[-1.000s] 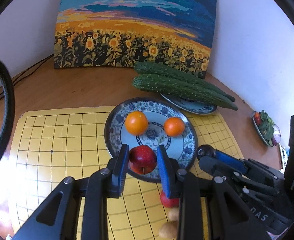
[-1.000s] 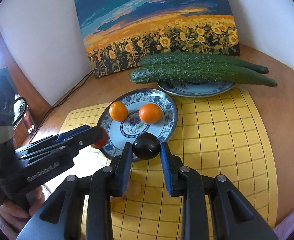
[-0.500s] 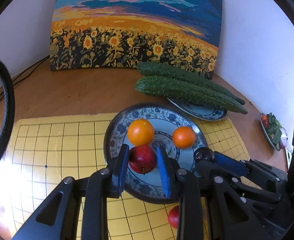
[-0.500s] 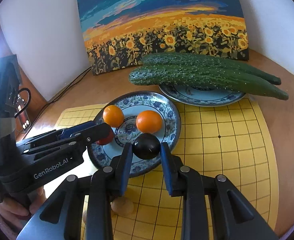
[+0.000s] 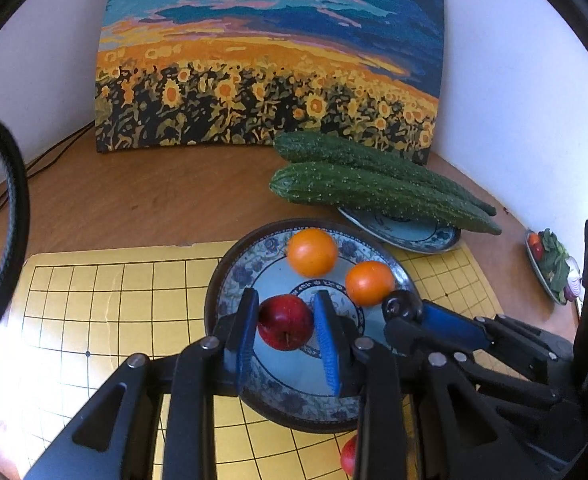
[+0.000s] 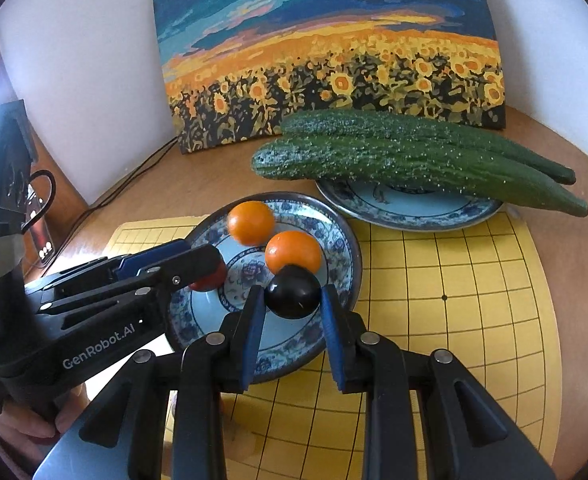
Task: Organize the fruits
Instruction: 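Lift the red apple and dark plum and carry them onto the plate, then open both tools to release the apple and plum beside the oranges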
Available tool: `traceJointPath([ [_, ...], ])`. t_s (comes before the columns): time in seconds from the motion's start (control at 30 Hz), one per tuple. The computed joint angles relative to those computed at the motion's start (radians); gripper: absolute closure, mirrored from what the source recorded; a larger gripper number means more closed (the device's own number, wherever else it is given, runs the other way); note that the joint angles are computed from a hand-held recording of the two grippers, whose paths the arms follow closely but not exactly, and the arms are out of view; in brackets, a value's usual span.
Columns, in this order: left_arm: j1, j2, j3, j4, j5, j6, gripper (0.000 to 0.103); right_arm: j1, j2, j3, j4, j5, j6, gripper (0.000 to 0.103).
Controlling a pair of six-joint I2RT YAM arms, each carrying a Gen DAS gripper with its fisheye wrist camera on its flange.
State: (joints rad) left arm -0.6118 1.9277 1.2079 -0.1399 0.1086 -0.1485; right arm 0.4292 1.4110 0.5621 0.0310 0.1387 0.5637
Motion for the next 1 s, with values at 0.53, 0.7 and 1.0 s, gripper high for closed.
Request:
traceJointPath([
  [0.53, -0.009, -0.036, -0.023, -0.011, -0.002, -0.002, 0.065, 0.012, -0.01, -0.002, -0.014, -0.007, 0.013, 0.07],
  [0.7, -0.005, -0.066, -0.041, -0.025, 0.008, -0.013, 0.061, 0.021, -0.054, -0.021, -0.027, 0.009, 0.027, 0.065],
  [1.0, -0.018, -0.161, -0.127, -0.044, 0.019, -0.032, 0.061, 0.068, -0.171, -0.062, -0.106, 0.064, 0.08, 0.065],
])
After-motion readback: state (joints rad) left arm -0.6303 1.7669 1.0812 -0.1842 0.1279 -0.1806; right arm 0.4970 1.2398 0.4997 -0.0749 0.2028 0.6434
